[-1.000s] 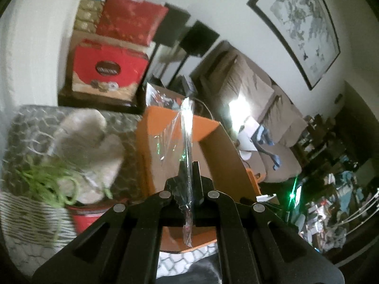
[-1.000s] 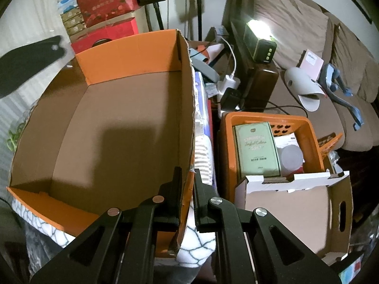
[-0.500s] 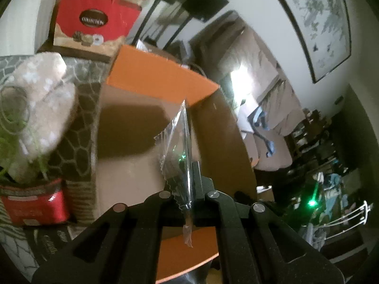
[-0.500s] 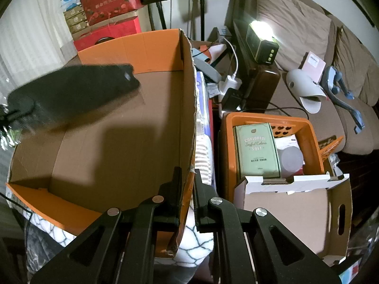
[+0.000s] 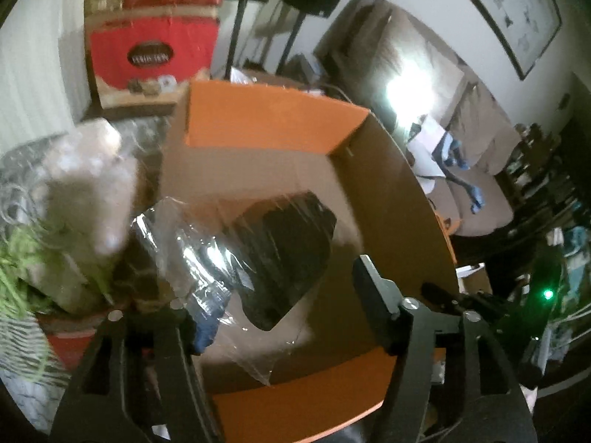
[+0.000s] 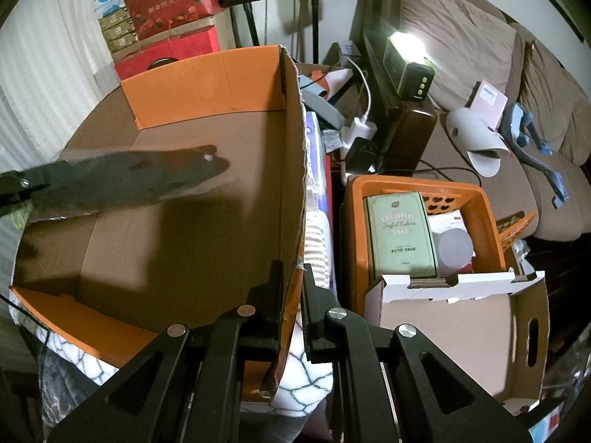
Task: Organize objects
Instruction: 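Carry the plastic bag with the left gripper over the orange box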
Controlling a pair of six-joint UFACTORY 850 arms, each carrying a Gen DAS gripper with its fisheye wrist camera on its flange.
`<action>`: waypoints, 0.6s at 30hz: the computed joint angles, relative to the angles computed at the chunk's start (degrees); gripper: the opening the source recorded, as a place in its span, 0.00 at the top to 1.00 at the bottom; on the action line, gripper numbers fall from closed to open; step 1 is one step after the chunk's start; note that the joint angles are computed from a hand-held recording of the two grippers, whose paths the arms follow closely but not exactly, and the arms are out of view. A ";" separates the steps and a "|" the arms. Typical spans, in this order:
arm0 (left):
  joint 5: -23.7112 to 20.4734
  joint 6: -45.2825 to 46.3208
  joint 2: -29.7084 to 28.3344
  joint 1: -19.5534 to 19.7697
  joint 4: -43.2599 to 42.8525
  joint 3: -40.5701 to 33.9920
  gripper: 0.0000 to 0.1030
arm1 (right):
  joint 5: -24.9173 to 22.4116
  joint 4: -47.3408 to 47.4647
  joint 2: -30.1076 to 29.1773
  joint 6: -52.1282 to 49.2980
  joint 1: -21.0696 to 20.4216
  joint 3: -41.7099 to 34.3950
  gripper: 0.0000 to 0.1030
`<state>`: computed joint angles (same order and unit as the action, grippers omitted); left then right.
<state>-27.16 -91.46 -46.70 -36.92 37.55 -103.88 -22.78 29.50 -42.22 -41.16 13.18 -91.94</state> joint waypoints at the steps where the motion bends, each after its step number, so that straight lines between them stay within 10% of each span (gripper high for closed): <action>1: 0.58 -1.47 1.04 -0.05 1.45 1.27 0.34 | 0.04 -0.02 0.01 -0.06 -0.01 0.04 0.93; 7: 0.02 4.85 2.70 0.26 -1.07 1.82 0.14 | -0.02 0.07 -0.03 -0.16 -0.06 -0.03 0.93; 14: -25.98 18.11 -8.68 -3.29 1.34 -17.25 0.14 | 0.16 -1.06 0.09 1.08 0.07 0.00 0.93; 18: -32.44 19.76 -12.11 -4.62 4.39 -22.68 0.10 | 0.41 -1.60 -0.02 1.55 0.13 -0.06 0.93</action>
<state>-59.59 -71.69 -58.81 -41.54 41.94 -126.56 -22.37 27.90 -42.24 -39.61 13.31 -92.00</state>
